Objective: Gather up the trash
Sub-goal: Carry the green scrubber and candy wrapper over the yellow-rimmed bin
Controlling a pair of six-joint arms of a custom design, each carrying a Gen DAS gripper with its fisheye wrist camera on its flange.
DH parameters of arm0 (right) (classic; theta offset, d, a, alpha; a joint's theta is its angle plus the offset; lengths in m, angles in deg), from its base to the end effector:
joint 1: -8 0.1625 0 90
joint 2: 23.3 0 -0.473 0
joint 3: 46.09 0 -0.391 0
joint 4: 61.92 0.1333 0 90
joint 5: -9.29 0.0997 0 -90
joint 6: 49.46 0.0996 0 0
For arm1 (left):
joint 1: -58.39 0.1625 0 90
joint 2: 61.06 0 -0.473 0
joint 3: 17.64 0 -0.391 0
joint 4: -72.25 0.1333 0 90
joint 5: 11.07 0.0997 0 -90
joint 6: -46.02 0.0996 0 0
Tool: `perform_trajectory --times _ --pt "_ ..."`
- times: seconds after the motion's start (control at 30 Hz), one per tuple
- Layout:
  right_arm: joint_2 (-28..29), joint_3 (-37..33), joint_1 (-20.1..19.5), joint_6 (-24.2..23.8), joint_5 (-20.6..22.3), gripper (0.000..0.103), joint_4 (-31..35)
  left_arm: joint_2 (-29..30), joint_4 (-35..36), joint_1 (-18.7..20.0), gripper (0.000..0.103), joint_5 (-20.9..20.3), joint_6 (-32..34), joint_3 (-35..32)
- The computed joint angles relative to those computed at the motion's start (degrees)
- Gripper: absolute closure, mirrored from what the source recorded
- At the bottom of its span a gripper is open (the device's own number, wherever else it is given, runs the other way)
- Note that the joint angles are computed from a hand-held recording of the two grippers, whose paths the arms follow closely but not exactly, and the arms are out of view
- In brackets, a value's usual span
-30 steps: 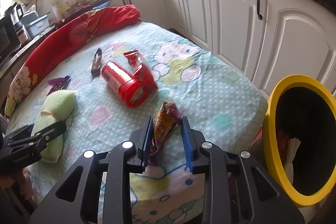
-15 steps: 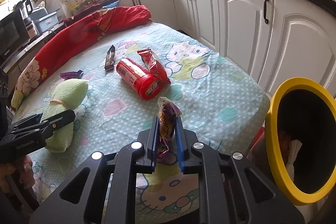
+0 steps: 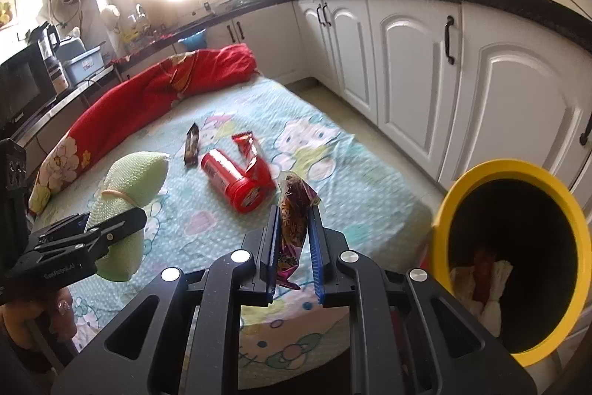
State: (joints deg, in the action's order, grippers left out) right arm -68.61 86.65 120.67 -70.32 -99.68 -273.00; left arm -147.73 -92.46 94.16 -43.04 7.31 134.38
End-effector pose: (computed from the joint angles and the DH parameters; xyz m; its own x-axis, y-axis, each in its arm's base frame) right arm 0.2802 -0.4090 0.0850 -0.7661 -0.4588 0.4502 -0.6353 0.6472 -0.4214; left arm -0.1141 -0.3506 0.2435 -0.8295 -0.0884 -0.5514 0.3611 0.6683 -0.6504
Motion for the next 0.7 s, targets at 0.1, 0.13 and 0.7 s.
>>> perform_trajectory --times 0.1,0.13,0.7 --pt "-1.29 0.48 -0.24 -0.28 0.01 0.088 -0.4 1.81 -2.47 -0.31 0.052 -0.07 1.58 -0.47" --pt "-1.88 0.71 -0.36 -0.46 0.04 0.088 -0.53 2.46 -3.39 -0.46 0.052 -0.21 2.18 -0.66" --pt "-8.7 4.38 -3.46 -1.32 -0.55 0.088 -3.33 11.95 -14.84 -1.75 0.052 -3.36 10.35 -4.21"
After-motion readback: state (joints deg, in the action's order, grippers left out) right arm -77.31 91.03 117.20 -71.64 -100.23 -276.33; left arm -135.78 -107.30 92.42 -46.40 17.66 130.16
